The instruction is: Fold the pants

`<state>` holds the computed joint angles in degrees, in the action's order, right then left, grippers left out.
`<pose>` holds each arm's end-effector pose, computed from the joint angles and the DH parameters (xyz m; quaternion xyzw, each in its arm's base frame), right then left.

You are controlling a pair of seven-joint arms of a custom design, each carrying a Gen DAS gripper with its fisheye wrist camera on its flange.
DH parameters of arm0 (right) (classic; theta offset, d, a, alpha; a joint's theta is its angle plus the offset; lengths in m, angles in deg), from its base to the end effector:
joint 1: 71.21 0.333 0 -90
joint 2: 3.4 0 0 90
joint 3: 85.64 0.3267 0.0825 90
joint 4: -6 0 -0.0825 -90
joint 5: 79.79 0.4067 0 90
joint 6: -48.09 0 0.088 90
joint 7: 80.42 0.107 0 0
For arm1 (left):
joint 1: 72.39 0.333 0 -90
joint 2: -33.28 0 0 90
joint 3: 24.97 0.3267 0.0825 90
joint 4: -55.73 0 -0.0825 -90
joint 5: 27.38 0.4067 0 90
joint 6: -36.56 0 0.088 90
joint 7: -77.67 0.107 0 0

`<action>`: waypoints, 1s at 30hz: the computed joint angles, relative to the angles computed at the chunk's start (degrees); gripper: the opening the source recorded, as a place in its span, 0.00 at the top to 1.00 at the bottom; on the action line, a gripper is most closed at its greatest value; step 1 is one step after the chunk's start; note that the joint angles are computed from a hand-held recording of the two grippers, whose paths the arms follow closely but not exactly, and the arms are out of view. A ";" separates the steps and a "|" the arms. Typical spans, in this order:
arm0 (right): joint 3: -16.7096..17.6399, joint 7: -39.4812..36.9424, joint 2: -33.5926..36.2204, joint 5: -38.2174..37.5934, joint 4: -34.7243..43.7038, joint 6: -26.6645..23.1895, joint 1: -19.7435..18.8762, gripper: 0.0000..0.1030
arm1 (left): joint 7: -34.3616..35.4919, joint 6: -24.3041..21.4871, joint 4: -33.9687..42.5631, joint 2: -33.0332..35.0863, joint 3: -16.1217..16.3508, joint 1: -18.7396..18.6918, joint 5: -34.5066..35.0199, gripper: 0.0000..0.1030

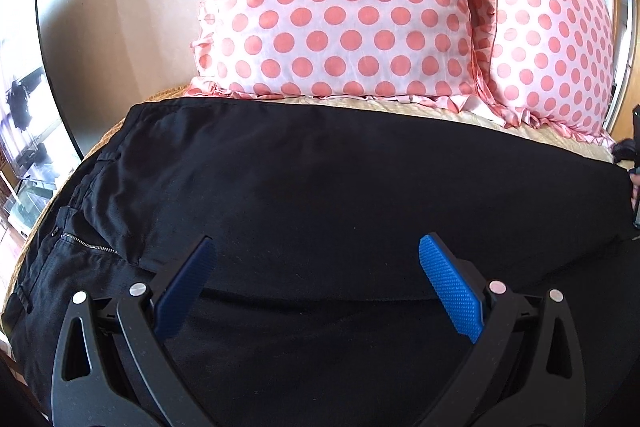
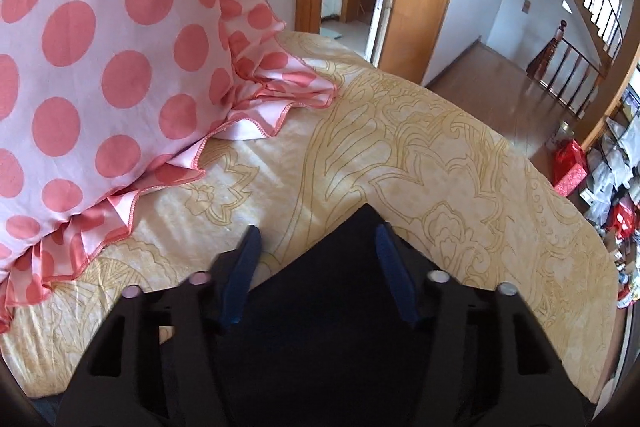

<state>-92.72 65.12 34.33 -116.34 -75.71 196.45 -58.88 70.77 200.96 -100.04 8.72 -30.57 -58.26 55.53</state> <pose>0.7798 0.1053 0.3605 -0.5314 0.7723 -0.3085 0.1612 0.4036 0.0060 0.3773 -0.7826 0.4608 -0.1951 0.3704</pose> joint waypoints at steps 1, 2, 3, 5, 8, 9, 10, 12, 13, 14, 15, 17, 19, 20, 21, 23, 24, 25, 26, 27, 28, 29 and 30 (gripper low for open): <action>-0.42 0.89 -0.83 -0.35 -1.44 1.14 -0.08 0.75 | -0.11 0.23 -0.09 -0.13 0.09 0.05 0.10 0.02; 0.09 0.68 -1.59 0.17 -3.06 3.73 -1.22 0.81 | -0.09 0.59 -0.21 -0.25 0.24 0.09 0.11 0.02; 0.90 -0.03 -2.05 1.16 -4.32 6.28 -2.56 0.86 | 0.17 0.99 -0.37 -0.37 0.42 0.09 -0.19 0.02; 3.56 -2.47 -3.88 4.62 -8.45 12.83 -6.21 0.94 | 1.68 2.15 -0.88 -0.59 0.95 0.03 -1.73 0.02; 5.12 -4.78 -7.65 7.46 -15.38 20.11 -8.69 0.95 | 4.18 3.18 -1.92 -1.45 0.97 0.15 -4.17 0.06; 5.36 -5.32 -8.85 7.85 -17.60 22.90 -9.26 0.96 | 4.83 3.36 -2.34 -1.94 0.76 0.26 -4.82 0.06; 5.03 -5.41 -11.09 7.59 -21.22 26.34 -9.48 0.96 | 5.35 3.36 -2.86 -2.70 0.48 0.39 -5.39 0.06; 5.37 -5.94 -14.55 7.59 -27.05 32.32 -10.60 0.96 | 5.52 3.07 -3.88 -4.40 -0.39 0.89 -5.82 0.06; 7.27 -6.97 -17.25 7.82 -31.46 36.01 -12.85 0.96 | 5.38 2.82 -4.58 -5.58 -0.79 1.14 -5.94 0.06; 10.42 -8.01 -19.33 7.97 -35.03 38.90 -16.30 0.96 | 5.64 2.69 -5.08 -6.37 -0.95 1.24 -6.40 0.06; 14.36 -8.25 -21.40 7.30 -38.75 41.86 -20.75 0.96 | 6.17 2.71 -5.78 -7.37 -0.89 1.24 -7.11 0.06; 18.77 -5.61 -24.52 3.46 -44.27 45.87 -26.62 0.96 | 7.06 2.99 -6.67 -8.66 -0.97 1.65 -8.11 0.06; 20.34 -1.75 -27.19 -1.13 -48.69 48.00 -29.88 0.96 | 7.89 3.14 -7.69 -10.21 -1.26 1.95 -9.16 0.06; 21.34 1.11 -28.19 -4.44 -50.30 48.52 -31.78 0.96 | 8.39 3.15 -8.15 -10.91 -1.48 2.04 -9.74 0.06; 21.72 3.40 -28.85 -7.01 -51.49 48.73 -32.85 0.96 | 8.74 3.22 -8.47 -11.44 -1.80 2.24 -10.11 0.06; 24.77 12.35 -29.48 -17.38 -52.85 48.52 -37.83 0.96 | 8.97 2.42 -9.14 -12.90 -3.22 2.61 -10.42 0.06; 25.02 14.64 -29.26 -19.95 -52.98 48.57 -38.59 0.96 | 8.52 1.72 -9.30 -13.53 -4.29 2.92 -10.06 0.06; 26.47 19.46 -28.65 -24.96 -52.44 48.73 -40.81 0.96 | 7.03 0.34 -9.34 -14.30 -6.13 3.48 -8.88 0.06; 28.83 27.26 -27.15 -33.07 -50.54 49.04 -44.18 0.96 | 5.33 -1.55 -9.22 -14.85 -7.85 3.72 -7.64 0.06; 30.76 34.18 -25.37 -40.15 -48.24 49.17 -46.71 0.96 | 3.44 -3.91 -8.98 -15.21 -9.49 3.69 -6.12 0.06; 30.80 37.73 -24.44 -43.22 -47.14 49.97 -47.24 0.96 | 1.77 -7.22 -8.82 -15.66 -11.30 3.27 -5.01 0.06; 30.16 38.45 -24.21 -42.99 -47.27 51.33 -47.19 0.94 | 1.03 -9.62 -8.78 -15.95 -12.13 2.59 -4.57 0.06; 29.75 41.59 -23.66 -45.03 -46.51 52.49 -47.33 0.92 | 0.90 -11.36 -8.78 -16.17 -12.26 1.78 -4.62 0.06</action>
